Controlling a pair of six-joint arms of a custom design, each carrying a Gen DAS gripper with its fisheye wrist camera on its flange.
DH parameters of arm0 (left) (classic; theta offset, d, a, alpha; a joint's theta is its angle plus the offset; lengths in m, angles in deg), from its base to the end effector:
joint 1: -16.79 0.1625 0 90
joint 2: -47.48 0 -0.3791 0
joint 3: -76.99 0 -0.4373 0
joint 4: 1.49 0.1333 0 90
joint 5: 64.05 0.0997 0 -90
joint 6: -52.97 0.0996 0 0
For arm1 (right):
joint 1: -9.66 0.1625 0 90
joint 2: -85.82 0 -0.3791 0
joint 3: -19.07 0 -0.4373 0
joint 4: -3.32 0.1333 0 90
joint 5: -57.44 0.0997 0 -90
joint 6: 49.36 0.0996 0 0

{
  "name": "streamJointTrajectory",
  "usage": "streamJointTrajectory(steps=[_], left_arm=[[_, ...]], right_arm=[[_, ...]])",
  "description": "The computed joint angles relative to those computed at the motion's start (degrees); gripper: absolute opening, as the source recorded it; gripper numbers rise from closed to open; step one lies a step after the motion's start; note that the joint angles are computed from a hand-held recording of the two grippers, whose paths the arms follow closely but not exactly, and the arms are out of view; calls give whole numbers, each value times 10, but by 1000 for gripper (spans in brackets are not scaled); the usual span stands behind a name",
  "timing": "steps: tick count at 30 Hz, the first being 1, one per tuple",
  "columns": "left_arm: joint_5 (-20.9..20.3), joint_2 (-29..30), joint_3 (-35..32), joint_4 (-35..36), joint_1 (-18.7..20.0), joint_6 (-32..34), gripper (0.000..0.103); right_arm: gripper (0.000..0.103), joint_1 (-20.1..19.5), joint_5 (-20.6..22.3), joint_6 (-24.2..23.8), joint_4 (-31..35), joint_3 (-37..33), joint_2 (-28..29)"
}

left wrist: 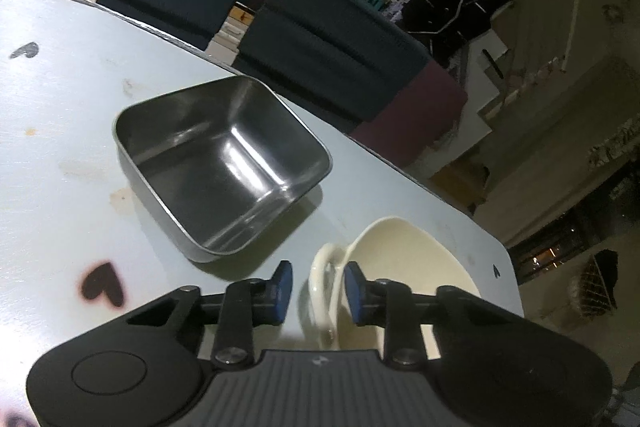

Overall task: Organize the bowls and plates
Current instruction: 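Move both grippers to the handles of the cream two-handled bowl, then close the left gripper on one handle while the right gripper closes on the other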

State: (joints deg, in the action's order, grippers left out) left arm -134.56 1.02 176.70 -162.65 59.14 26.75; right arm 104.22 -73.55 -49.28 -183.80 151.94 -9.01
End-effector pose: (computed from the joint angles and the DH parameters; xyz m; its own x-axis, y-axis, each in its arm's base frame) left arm -0.3656 -0.5586 0.0282 -0.9484 0.2798 -0.1489 0.3168 0.8523 -0.4161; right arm 0.1018 -0.4215 0.3177 -0.7972 0.5016 0.3358 -0.0397 0.5115 -0.8584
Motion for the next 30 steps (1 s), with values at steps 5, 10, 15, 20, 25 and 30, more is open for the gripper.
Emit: streamJointTrajectory(steps=[5, 10, 15, 20, 25, 30], left_arm=[[5, 0, 0, 5, -5, 40, 20], [-18, -17, 13, 20, -1, 57, 18], [-34, -26, 9, 58, 1, 81, 18], [-26, -5, -30, 102, 1, 95, 21], [-9, 13, -57, 135, -4, 121, 23], [-13, 23, -71, 150, 0, 128, 24]], right_arm=[[33, 5, -44, 8, 40, -23, 28], [32, 4, -37, 14, 81, -20, 8], [33, 6, -36, 24, 134, -18, -15], [35, 13, -50, 13, 137, -23, -5], [36, 16, -57, 24, 144, -32, 6], [36, 5, -39, 48, 164, -35, 1]])
